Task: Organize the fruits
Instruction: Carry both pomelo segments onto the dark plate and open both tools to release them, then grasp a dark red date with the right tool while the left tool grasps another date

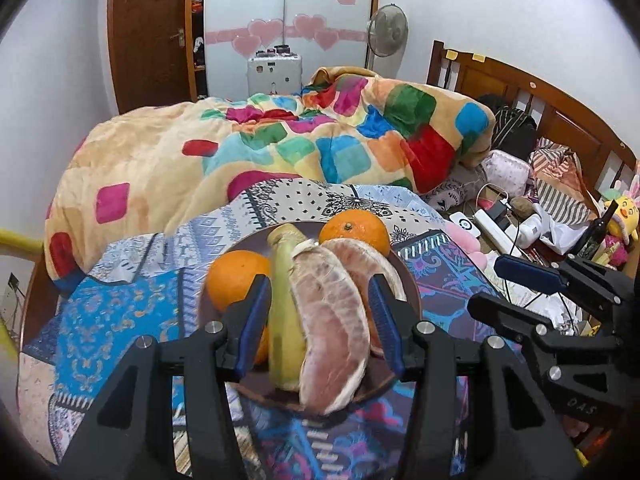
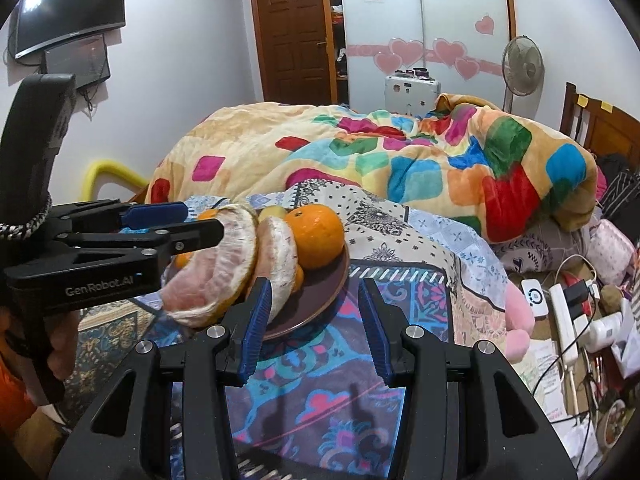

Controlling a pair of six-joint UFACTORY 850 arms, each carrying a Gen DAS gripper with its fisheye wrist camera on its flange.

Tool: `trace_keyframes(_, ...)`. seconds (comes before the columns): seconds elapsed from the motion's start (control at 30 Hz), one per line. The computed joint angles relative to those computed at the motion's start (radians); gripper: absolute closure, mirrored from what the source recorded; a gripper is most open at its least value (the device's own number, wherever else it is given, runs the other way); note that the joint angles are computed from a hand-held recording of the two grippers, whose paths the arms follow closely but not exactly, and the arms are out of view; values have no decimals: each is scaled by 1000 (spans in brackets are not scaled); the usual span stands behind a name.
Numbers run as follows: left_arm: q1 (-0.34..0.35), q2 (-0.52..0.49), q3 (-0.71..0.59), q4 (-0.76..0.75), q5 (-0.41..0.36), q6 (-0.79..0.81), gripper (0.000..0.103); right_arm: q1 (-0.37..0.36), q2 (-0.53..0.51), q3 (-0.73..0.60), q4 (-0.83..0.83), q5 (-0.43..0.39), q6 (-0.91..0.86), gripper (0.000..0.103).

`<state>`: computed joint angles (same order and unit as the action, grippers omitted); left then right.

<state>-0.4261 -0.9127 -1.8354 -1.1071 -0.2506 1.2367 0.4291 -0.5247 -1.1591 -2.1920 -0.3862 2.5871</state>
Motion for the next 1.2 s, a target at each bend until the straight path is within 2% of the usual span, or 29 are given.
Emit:
trace_keyframes(0.1, 11, 57, 86, -150, 9, 161, 53, 18, 17, 15, 13, -11, -3, 61)
trace_keyframes(0.23, 29, 146, 219, -431, 15, 452, 53, 52, 43, 34, 49, -35, -23, 61)
trace_keyframes(0.37, 48, 225, 337, -659, -3, 684, 53, 85, 66, 54, 69, -58, -29, 61)
trace_keyframes(0.6, 77, 319, 487, -849, -29, 898, 53, 140, 78, 72, 115, -84, -42, 57)
trace_keyframes(0.9, 101, 367, 599, -905, -46, 986, 52, 184, 48, 72, 156, -67, -49, 56)
trace_keyframes(1.07, 115, 351, 608, -855, -46, 933, 51, 181, 6, 55, 136, -22, -10, 56)
trace_keyframes(1.2, 126, 320, 594, -769, -53, 838, 52, 194, -33, 28, 203, -11, -83, 56)
